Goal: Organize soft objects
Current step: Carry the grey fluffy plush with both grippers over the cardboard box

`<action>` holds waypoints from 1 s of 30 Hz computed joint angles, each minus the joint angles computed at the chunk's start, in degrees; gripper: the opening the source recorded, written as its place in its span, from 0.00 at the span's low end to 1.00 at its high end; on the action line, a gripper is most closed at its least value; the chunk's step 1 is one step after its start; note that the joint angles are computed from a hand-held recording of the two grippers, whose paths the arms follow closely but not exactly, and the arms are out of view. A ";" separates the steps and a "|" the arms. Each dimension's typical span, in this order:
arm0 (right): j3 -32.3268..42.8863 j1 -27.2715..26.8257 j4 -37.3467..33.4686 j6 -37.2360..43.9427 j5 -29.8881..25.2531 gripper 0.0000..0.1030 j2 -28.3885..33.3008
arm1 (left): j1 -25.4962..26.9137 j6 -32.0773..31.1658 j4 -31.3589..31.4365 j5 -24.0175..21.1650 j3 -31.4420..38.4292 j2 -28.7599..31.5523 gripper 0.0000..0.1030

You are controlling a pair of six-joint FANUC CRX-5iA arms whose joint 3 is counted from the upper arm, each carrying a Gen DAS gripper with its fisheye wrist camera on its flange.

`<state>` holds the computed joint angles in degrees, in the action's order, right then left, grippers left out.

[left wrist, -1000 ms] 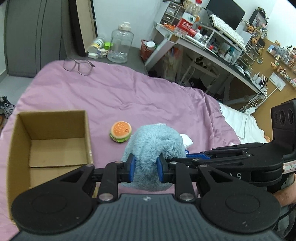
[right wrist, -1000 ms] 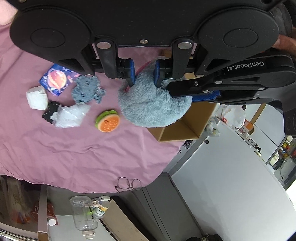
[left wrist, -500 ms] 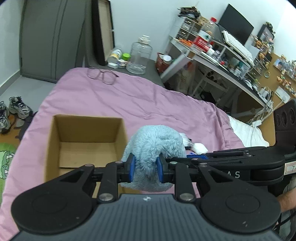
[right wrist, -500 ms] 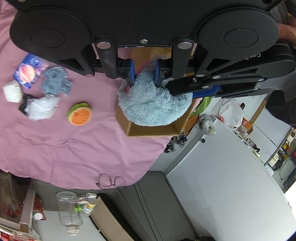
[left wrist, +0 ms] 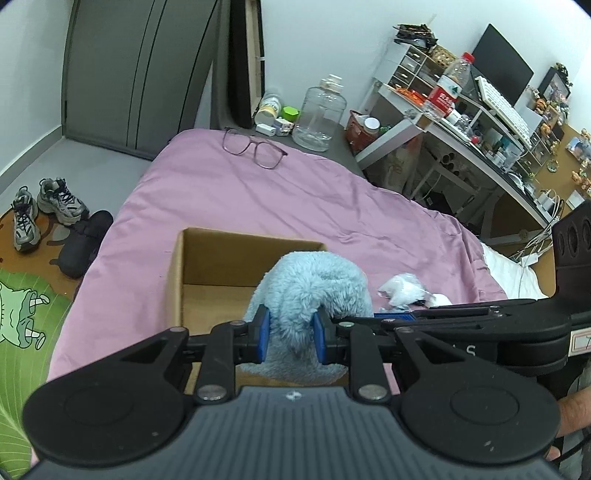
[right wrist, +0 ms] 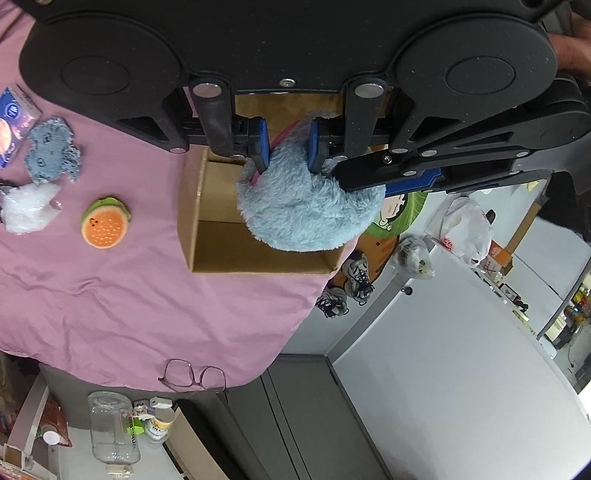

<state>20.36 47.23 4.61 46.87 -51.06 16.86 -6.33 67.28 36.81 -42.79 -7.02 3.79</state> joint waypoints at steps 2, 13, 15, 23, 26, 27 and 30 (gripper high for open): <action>1.35 0.00 -0.05 -0.27 -0.64 0.20 1.18 | 0.73 -1.44 1.18 0.00 -0.57 0.27 0.22; 5.76 -0.80 -0.28 -4.35 -1.83 0.20 5.89 | 2.37 -4.21 4.37 -0.09 0.28 4.20 0.22; 6.16 -1.13 -0.73 -5.02 -1.15 0.20 6.41 | 2.45 -4.05 4.59 0.37 0.57 4.78 0.22; 7.44 -3.47 -7.07 -7.62 0.07 0.30 7.76 | 2.44 3.57 -3.54 -0.66 5.42 7.15 0.24; 7.98 -3.05 -5.78 -8.84 -2.30 0.47 7.68 | 2.31 6.33 -6.58 -1.86 6.53 7.00 0.25; 8.35 -2.91 -4.74 -10.04 -3.40 0.49 7.74 | 2.30 8.06 -8.09 -2.73 7.31 7.08 0.26; 6.44 -2.64 -3.32 -11.34 -3.10 0.50 5.96 | 2.00 11.48 -11.24 -5.03 9.44 7.02 0.26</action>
